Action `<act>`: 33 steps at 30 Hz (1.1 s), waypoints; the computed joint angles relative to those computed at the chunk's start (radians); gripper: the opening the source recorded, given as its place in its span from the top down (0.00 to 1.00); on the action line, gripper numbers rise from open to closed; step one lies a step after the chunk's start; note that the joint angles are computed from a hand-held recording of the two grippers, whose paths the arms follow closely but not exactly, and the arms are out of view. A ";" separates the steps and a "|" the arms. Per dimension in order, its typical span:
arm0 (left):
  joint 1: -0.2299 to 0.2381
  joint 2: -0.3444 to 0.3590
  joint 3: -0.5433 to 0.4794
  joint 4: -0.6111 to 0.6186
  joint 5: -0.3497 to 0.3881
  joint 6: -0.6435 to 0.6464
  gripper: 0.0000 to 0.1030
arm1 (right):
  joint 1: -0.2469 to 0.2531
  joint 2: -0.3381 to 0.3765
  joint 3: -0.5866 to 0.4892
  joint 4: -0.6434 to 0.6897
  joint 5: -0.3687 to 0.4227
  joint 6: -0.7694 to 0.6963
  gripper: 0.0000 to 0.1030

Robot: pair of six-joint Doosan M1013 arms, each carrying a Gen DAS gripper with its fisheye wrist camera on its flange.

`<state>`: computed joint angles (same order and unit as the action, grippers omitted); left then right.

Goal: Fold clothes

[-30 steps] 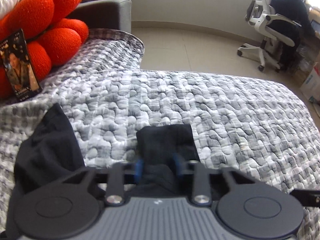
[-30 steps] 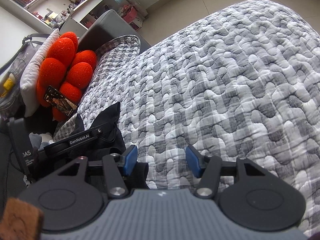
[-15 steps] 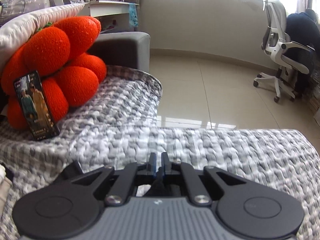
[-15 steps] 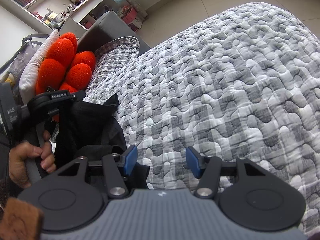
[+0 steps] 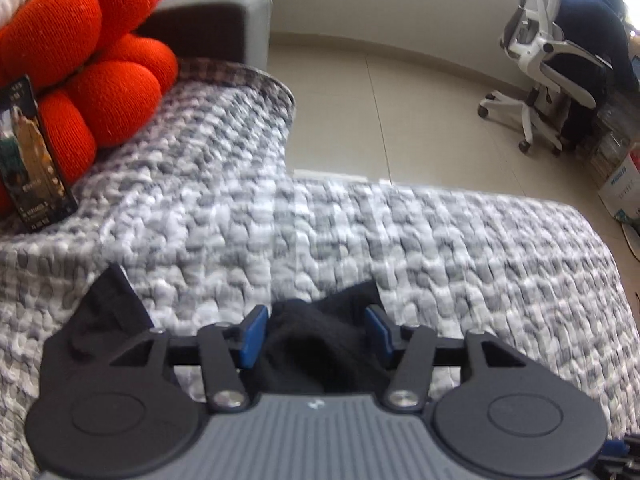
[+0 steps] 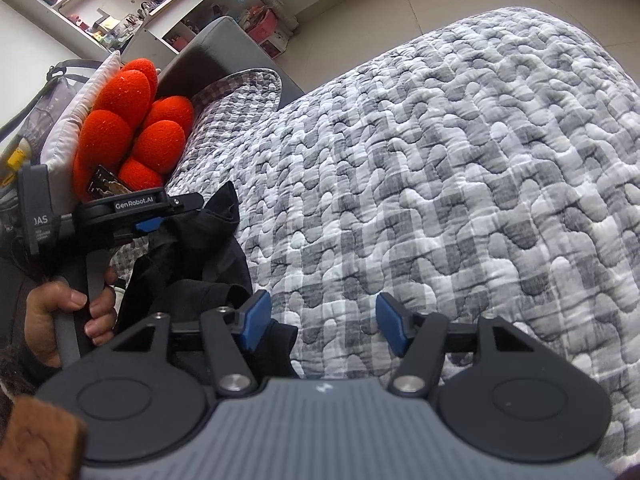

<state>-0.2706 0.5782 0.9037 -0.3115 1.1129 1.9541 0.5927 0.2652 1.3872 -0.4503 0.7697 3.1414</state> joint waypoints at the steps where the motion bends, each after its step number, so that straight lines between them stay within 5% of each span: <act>1: 0.001 -0.002 0.005 -0.006 0.011 0.008 0.45 | 0.001 -0.001 0.000 -0.001 -0.001 0.001 0.39; 6: -0.003 -0.022 0.044 -0.011 0.052 0.082 0.32 | 0.004 -0.006 0.005 -0.013 -0.003 0.017 0.39; 8: -0.010 -0.043 0.087 0.014 0.015 0.113 0.36 | 0.004 -0.008 0.007 -0.014 -0.008 0.021 0.39; 11: -0.016 -0.077 0.149 0.045 -0.064 0.135 0.55 | 0.003 -0.008 0.008 -0.006 -0.016 0.016 0.39; 13: -0.018 -0.088 0.164 0.065 -0.097 0.119 0.83 | 0.002 -0.008 0.008 0.004 -0.023 0.007 0.39; 15: -0.018 -0.094 0.167 0.081 -0.120 0.092 0.92 | 0.001 -0.006 0.006 0.020 -0.029 -0.007 0.39; 23: -0.033 -0.114 0.186 0.180 -0.313 -0.034 0.94 | 0.003 0.002 -0.004 0.045 -0.035 -0.048 0.39; 33: -0.052 -0.031 0.040 0.325 -0.389 -0.250 0.94 | -0.006 0.005 -0.002 0.064 -0.038 -0.069 0.39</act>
<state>-0.3231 0.5473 0.9434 0.0134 0.7242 1.7036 0.5866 0.2700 1.3850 -0.3865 0.7314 3.0724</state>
